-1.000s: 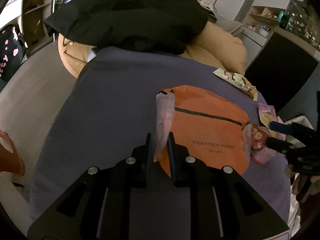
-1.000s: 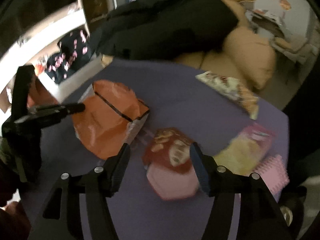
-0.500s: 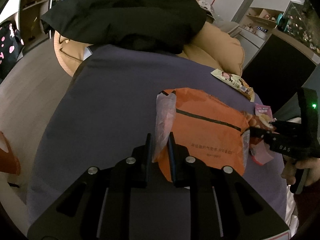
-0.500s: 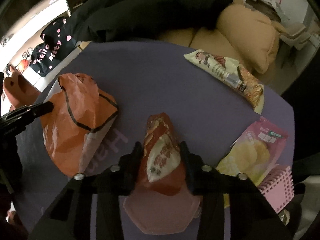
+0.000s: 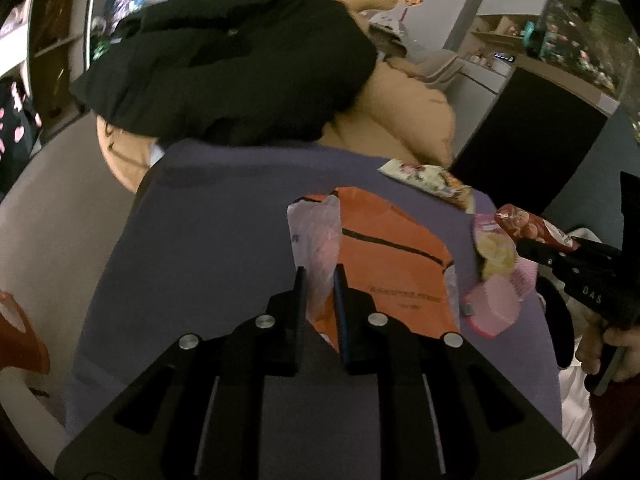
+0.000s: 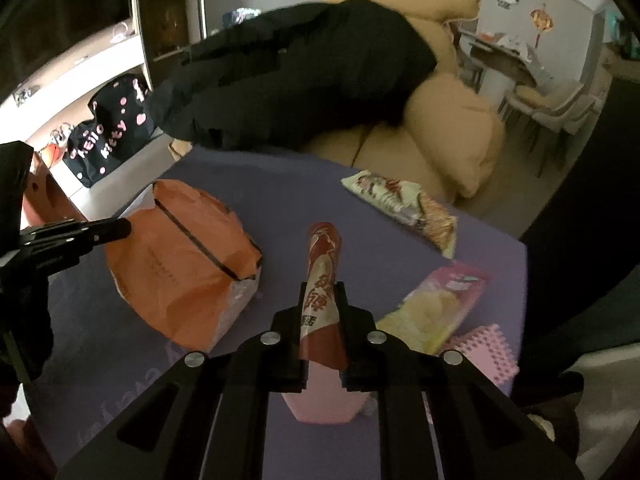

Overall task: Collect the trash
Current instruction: 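Carry the clear plastic and red wrapper to the trash bin and release both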

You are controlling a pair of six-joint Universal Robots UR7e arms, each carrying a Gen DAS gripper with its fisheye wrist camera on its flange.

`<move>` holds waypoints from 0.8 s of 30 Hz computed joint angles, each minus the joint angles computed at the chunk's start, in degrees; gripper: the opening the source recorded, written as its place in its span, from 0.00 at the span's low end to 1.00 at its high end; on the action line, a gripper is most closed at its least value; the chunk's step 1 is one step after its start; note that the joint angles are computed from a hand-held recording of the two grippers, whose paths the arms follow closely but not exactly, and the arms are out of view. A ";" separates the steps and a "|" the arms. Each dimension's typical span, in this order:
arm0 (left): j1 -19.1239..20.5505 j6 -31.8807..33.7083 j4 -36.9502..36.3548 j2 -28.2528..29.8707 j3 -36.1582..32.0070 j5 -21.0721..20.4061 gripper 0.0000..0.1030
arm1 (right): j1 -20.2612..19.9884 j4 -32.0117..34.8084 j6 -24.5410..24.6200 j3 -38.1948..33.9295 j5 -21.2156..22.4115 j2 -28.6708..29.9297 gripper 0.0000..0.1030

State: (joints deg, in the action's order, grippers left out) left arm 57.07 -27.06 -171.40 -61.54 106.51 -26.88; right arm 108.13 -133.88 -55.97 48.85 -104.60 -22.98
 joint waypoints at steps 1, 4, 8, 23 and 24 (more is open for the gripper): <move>-0.47 0.32 0.09 0.21 -0.41 -0.02 0.12 | -0.07 -0.24 -0.01 0.58 0.30 -0.53 0.12; -1.67 1.23 0.43 1.05 -1.60 0.47 0.11 | -0.64 -2.43 -0.89 3.71 1.25 -3.26 0.12; -3.45 3.34 0.67 2.74 -3.62 1.56 0.11 | -1.62 -5.15 -1.59 6.80 2.33 -6.18 0.12; -8.54 14.00 0.41 13.48 -16.23 0.75 0.11 | -6.19 -11.73 -3.20 14.31 5.80 -16.76 0.12; -8.54 14.61 0.73 14.38 -17.48 0.22 0.11 | -6.57 -11.94 -3.19 14.38 5.95 -17.25 0.12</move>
